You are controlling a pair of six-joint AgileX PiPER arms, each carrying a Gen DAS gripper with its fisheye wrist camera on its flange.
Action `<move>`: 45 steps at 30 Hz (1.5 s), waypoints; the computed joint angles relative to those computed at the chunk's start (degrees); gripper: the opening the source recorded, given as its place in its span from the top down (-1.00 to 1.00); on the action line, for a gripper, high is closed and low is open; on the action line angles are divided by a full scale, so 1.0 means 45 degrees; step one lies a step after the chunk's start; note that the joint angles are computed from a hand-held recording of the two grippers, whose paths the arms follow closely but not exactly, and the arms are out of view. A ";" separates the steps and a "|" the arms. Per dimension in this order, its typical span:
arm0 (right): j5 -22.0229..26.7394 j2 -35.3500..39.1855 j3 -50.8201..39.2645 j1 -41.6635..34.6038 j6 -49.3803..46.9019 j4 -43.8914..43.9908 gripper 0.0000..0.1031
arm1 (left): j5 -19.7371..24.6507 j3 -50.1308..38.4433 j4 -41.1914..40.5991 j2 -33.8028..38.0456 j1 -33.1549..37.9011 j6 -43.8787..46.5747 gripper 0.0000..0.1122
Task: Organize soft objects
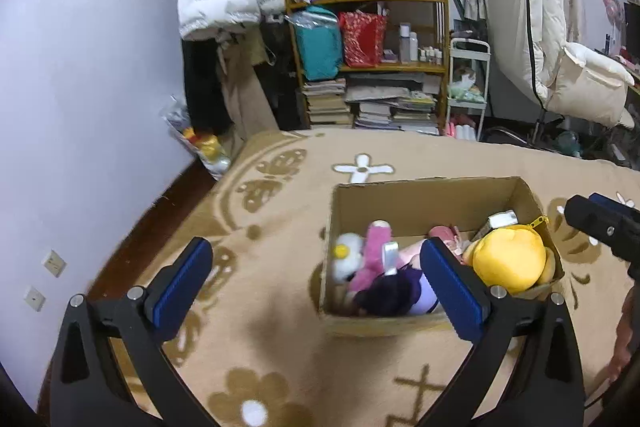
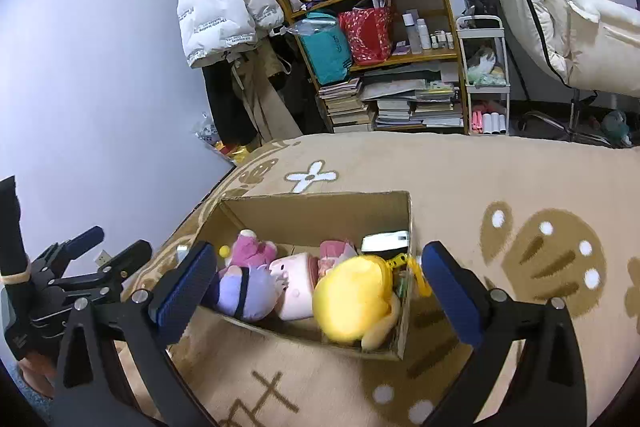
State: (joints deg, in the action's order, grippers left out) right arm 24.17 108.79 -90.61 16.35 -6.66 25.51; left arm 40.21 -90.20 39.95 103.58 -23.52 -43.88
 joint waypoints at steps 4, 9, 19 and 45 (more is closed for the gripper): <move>-0.0341 -0.0865 0.0960 0.0070 -0.0004 -0.0061 -1.00 | 0.0234 0.1172 0.1772 -0.1074 -0.0458 -0.1896 -0.83; -0.0765 -0.2075 0.2151 0.0296 0.0295 -0.0511 -1.00 | 0.0553 0.2081 0.2438 -0.2196 -0.0809 -0.3101 -0.83; -0.1731 -0.4297 0.4499 0.0627 0.0437 -0.1016 -1.00 | 0.1504 0.4144 0.3265 -0.4536 -0.2017 -0.4282 -0.83; -0.3833 -0.6213 0.7777 0.1647 0.6235 -0.7409 -1.00 | 0.2691 0.4783 0.4052 -0.4579 -0.3807 -0.5399 -0.83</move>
